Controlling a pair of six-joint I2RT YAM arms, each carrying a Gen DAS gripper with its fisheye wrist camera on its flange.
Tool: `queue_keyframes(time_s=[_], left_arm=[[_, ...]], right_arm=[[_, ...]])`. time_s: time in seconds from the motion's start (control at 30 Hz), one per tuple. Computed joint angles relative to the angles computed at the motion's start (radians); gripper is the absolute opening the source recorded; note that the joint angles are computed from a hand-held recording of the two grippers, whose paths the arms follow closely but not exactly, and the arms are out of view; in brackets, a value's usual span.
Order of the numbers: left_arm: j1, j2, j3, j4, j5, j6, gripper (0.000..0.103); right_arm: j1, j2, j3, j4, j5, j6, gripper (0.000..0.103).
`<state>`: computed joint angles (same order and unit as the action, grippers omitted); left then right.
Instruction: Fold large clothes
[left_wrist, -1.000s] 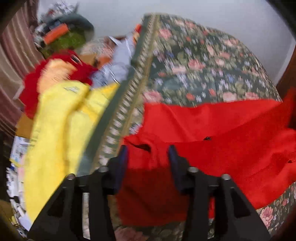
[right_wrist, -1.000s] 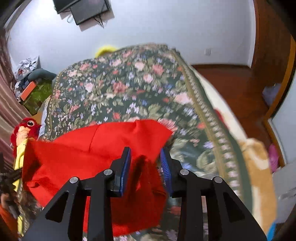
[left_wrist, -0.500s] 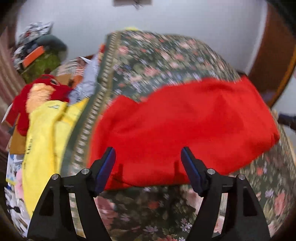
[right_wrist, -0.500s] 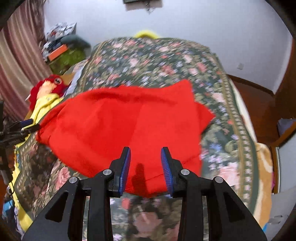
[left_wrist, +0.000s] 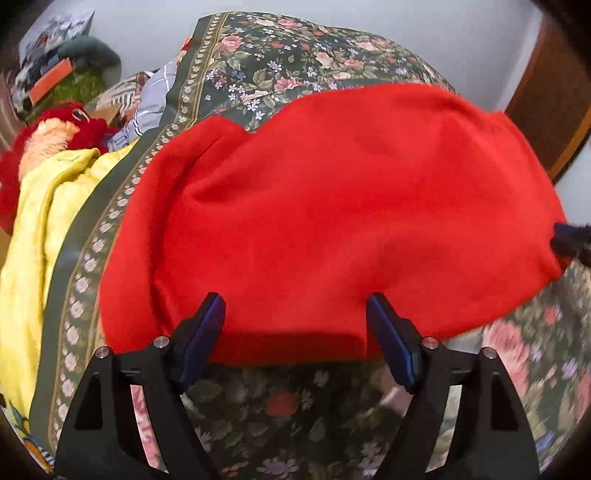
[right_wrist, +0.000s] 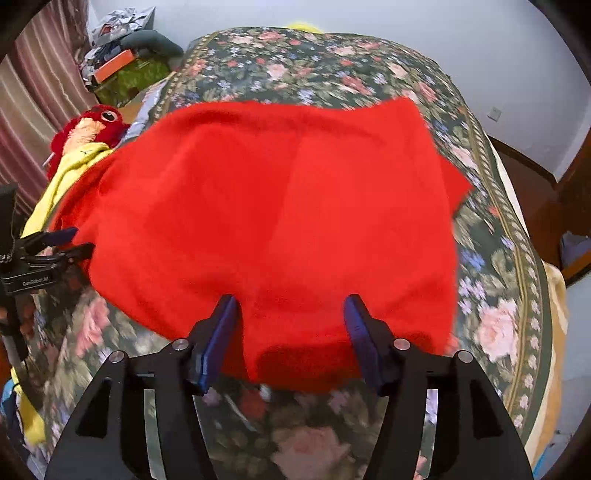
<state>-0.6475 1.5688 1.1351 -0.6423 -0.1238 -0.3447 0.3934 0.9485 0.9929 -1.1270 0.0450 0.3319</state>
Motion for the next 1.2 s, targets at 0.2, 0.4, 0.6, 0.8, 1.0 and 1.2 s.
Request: queue_keyframes(time_s=[0.2, 0.4, 0.6, 0.8, 1.0, 1.2], left_arm=[[-0.118, -0.04, -0.04, -0.05, -0.139, -0.014, 0.079], [-0.11, -0.124, -0.113, -0.057, -0.069, -0.102, 0.079], [-0.045, -0.253, -0.183, -0.043, 0.012, -0.225, 0.079], [0.101, -0.332, -0.261, 0.081, 0.273, -0.339, 0.079], [0.215, -0.241, -0.327, 0.337, 0.55, -0.505, 0.077], [0.252, -0.09, -0.276, 0.461, 0.597, -0.564, 0.062]], right_arm=[[-0.052, -0.08, -0.006, -0.089, 0.007, 0.045, 0.056], [-0.163, -0.145, -0.014, -0.169, -0.022, 0.019, 0.057], [-0.225, -0.159, 0.071, -0.206, -0.024, -0.018, 0.057], [-0.189, -0.116, 0.098, -0.133, -0.037, 0.027, 0.062], [-0.079, -0.031, 0.063, -0.041, -0.039, 0.076, 0.062], [-0.012, 0.024, 0.025, -0.002, -0.009, 0.085, 0.062]])
